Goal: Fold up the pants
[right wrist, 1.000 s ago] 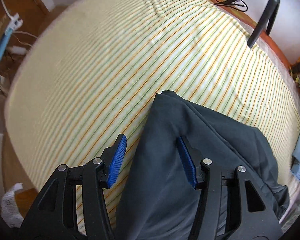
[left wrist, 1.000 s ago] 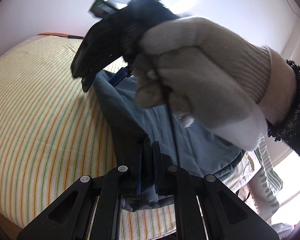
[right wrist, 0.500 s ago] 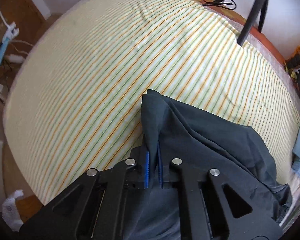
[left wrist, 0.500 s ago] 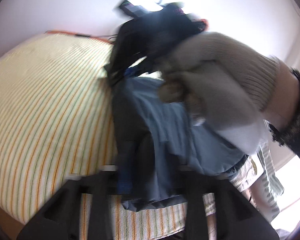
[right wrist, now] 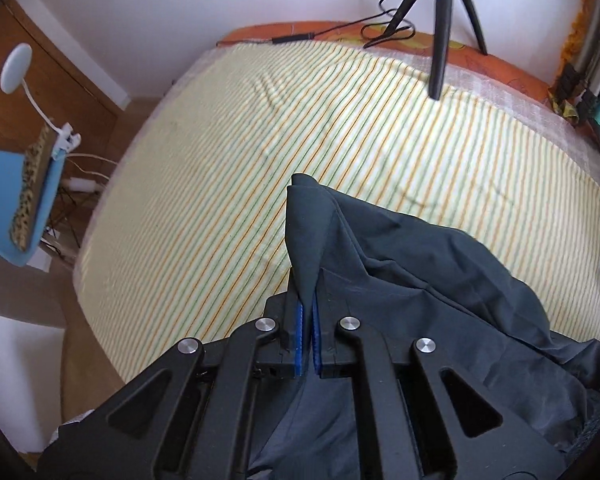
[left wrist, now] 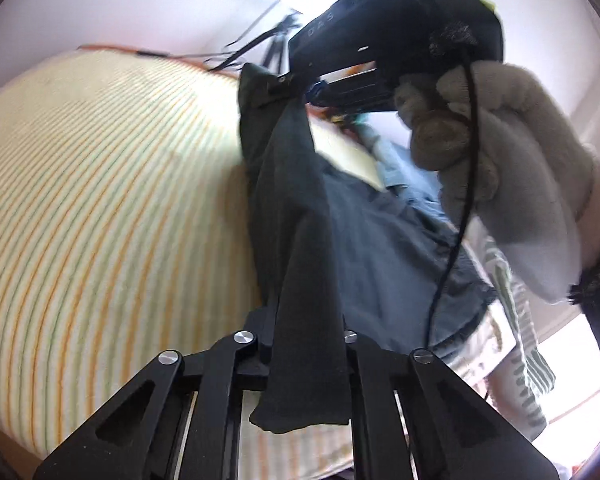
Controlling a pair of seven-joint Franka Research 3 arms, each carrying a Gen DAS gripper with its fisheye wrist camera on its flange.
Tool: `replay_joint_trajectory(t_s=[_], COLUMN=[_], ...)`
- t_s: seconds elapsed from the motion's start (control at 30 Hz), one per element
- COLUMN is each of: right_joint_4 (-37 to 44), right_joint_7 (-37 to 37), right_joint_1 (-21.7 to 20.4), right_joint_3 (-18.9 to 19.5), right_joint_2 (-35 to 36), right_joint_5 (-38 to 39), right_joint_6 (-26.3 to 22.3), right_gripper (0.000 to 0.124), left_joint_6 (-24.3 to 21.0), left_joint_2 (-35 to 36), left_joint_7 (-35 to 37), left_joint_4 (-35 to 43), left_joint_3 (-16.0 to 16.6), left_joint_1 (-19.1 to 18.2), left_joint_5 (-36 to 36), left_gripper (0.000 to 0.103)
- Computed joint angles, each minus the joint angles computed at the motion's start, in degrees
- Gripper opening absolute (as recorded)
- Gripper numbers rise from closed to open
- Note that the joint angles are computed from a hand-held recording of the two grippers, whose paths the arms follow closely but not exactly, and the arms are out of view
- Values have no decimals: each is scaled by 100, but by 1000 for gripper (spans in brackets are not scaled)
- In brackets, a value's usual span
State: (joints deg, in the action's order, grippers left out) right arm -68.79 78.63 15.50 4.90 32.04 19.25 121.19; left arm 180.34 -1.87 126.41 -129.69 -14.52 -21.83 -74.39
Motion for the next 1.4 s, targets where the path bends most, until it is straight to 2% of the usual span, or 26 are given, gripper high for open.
replay_joint_trajectory(t_s=[0.03, 0.13, 0.33, 0.53, 0.7, 0.8, 0.97, 1.1, 1.2, 1.23, 1.3, 1.37, 1.4], right_joint_4=[-168, -531, -1282, -1811, -2187, -2411, -2567, -2509, -2489, -2430, -2470, -2448, -2442], right_joint_7=[-34, -223, -611, -853, -939, -1042, -1246, -1396, -1468, -1469, -1513, -1594, -1628], right_joint_1=[-78, -394, -846, -1251, -1610, -1813, -2157, -2354, -2429, -2454, -2493, -2504, -2497], right_joint_3=[10, 38, -104, -382, -633, -760, -912, -930, -932, -931, -929, -920, -917], right_joint_2=[-141, -471, -1161, -1650, -1909, -1996, -1919, -1715, -1593, -1511, -1481, -1394, -1347], right_joint_5=[104, 524, 1064, 1293, 1391, 1412, 1528, 1625, 1542, 1514, 1460, 1366, 1308], right_joint_6=[73, 238, 540, 670, 682, 757, 789, 778, 806, 775, 778, 824, 876], right_gripper=[4, 4, 4, 4, 4, 4, 4, 4, 4, 4, 4, 4, 4], left_joint_6=[-42, -126, -499, -903, -1170, -1310, -1636, -1744, -1922, -1948, -1998, -2182, -2314], left_joint_2=[-11, 36, 350, 920, 1502, 1836, 2545, 2960, 3184, 3209, 3209, 3237, 3198], left_joint_7=[288, 549, 648, 435, 55, -335, -1183, -1651, -2124, -2159, -2363, -2473, -2493], left_joint_4=[99, 353, 969, 1711, 2366, 2728, 3547, 3970, 4288, 4296, 4283, 4325, 4287], left_joint_3=[-2, -65, -285, -633, -962, -1053, -1012, -1056, -963, -1036, -1060, -1206, -1298], left_joint_1=[-28, -79, -87, -6, 30, -44, -356, -462, -583, -523, -525, -396, -300], left_joint_5=[-233, -226, 229, 1015, 1912, 2568, 3760, 4396, 4932, 4997, 5247, 5362, 5412], left_gripper=[7, 6, 6, 6, 6, 6, 6, 6, 6, 6, 9, 27, 30])
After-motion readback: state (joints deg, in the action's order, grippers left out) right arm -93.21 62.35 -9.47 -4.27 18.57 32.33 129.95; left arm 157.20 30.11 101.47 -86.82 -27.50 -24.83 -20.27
